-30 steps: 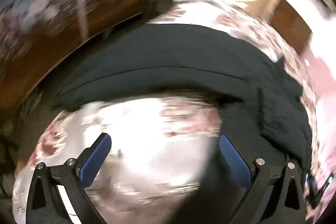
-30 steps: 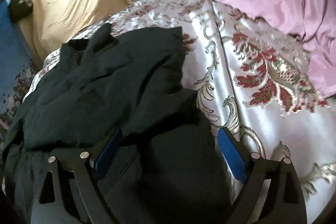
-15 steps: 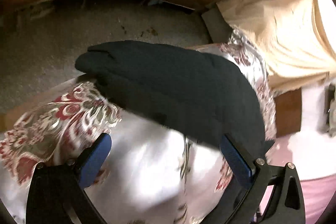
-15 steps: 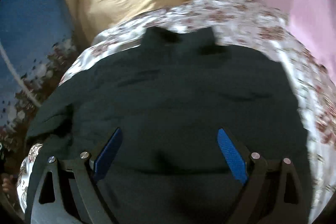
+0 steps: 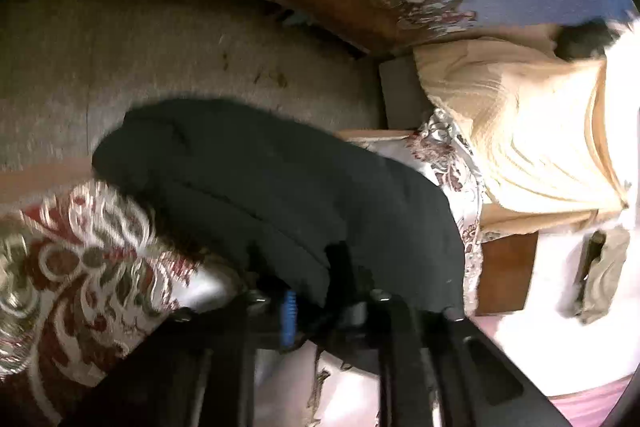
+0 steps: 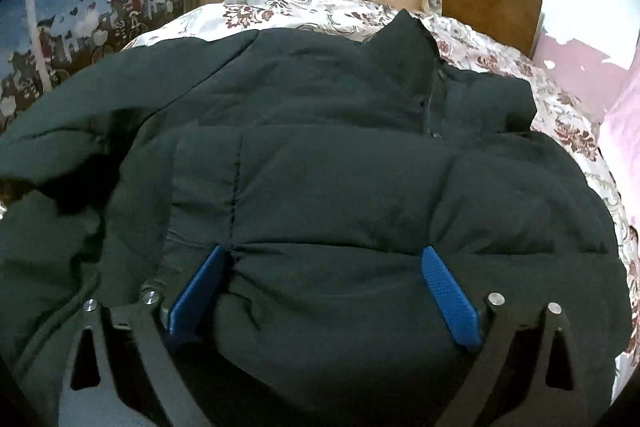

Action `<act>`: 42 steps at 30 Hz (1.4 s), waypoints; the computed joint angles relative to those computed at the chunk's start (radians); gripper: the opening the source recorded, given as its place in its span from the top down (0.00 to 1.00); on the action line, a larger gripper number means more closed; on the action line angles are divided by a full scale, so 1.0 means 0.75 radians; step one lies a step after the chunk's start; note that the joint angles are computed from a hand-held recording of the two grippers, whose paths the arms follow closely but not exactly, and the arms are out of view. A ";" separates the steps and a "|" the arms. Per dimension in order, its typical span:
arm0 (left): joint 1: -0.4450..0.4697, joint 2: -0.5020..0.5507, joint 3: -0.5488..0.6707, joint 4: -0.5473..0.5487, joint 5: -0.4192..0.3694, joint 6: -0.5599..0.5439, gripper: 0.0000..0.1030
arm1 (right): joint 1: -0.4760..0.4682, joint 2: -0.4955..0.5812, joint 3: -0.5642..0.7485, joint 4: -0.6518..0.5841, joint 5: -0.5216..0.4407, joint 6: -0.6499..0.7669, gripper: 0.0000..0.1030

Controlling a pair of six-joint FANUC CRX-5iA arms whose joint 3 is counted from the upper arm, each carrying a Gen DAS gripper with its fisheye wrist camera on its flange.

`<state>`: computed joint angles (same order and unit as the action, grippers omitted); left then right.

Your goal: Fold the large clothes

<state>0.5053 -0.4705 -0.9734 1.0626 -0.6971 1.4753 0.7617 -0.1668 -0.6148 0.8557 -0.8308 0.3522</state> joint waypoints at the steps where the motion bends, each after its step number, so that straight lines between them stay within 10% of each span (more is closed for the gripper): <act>1: -0.008 -0.005 0.026 -0.043 0.015 0.000 0.91 | 0.000 -0.009 -0.006 -0.001 0.009 -0.004 0.05; 11: -0.174 -0.091 0.287 -0.235 0.174 -0.121 0.93 | 0.048 -0.373 -0.202 0.178 -0.058 -0.283 0.05; 23: -0.858 0.167 0.813 -0.424 0.345 -0.375 0.94 | 0.089 -0.738 -0.269 0.134 -0.309 -0.156 0.05; 30: -1.180 0.467 1.113 -0.685 0.145 -0.337 0.93 | -0.006 -0.911 -0.319 0.060 -0.446 -0.057 0.05; 42: -1.309 0.775 1.047 -0.375 -0.302 -0.556 0.67 | -0.451 -1.092 -0.416 -0.289 -0.245 0.108 0.05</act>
